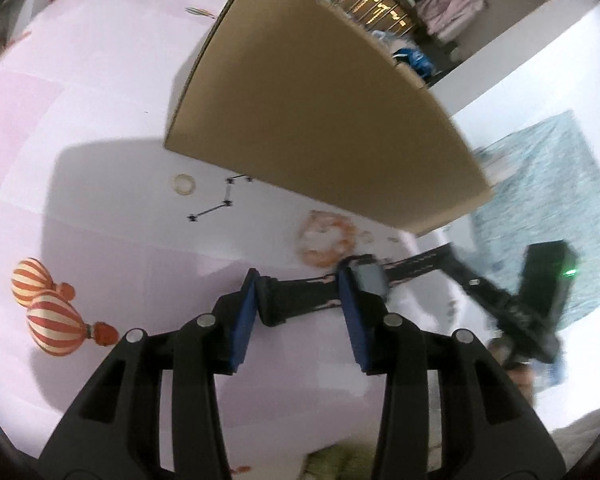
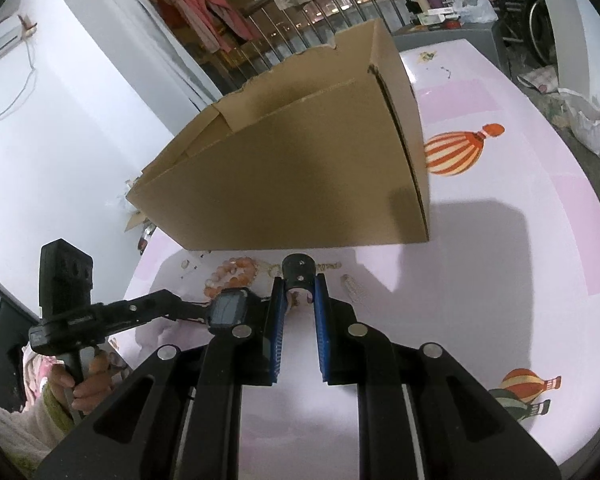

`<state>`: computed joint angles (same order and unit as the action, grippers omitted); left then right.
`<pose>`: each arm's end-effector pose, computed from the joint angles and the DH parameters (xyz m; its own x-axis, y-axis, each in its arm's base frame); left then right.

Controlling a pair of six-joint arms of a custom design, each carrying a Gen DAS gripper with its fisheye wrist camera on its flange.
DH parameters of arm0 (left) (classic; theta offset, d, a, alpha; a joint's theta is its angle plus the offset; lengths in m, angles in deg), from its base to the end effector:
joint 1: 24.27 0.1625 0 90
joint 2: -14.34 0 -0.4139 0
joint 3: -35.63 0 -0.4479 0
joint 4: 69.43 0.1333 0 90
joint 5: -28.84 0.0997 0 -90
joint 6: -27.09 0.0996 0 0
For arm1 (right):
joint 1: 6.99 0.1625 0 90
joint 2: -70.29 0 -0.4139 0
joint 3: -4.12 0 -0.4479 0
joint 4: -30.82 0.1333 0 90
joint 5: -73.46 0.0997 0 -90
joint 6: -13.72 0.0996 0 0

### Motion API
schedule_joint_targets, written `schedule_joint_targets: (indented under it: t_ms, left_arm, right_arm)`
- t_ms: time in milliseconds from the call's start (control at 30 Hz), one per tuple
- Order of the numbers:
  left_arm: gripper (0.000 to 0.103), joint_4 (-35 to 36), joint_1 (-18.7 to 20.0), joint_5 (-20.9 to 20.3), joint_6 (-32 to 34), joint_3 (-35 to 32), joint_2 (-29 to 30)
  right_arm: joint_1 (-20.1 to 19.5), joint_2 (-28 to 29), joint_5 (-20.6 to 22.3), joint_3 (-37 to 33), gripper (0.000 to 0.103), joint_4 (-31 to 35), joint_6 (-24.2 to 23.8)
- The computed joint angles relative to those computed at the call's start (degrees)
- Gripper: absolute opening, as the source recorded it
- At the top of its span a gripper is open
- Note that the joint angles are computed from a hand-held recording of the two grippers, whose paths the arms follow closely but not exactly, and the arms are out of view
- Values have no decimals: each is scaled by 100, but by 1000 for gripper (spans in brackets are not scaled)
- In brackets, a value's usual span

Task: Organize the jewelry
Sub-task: 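Lift the smartwatch with both grippers and carry it over the box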

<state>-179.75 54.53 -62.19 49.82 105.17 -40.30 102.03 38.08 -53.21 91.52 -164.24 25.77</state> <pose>-0.0227 -0.7917 0.2952 -0.8296 0.5580 -0.0200 0.5572 0.8250 -0.0940 0.3081 -0.6672 0.0401 -0.9310 0.2937 0.2168 -0.0160 0.5604 -0.8281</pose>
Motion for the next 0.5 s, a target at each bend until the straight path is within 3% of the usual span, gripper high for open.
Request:
schedule_joint_targets:
  t_ms: [167, 300, 500]
  left_arm:
    - [10, -595, -195, 639, 195, 455, -181]
    - [5, -1076, -300, 879, 550, 852, -387]
    - [5, -1579, -419, 913, 1047, 1218, -660]
  right_arm:
    - [30, 27, -80, -56, 15, 42, -45]
    - [93, 64, -195, -123, 15, 88, -138]
    - [285, 150, -434, -249, 15, 107, -412]
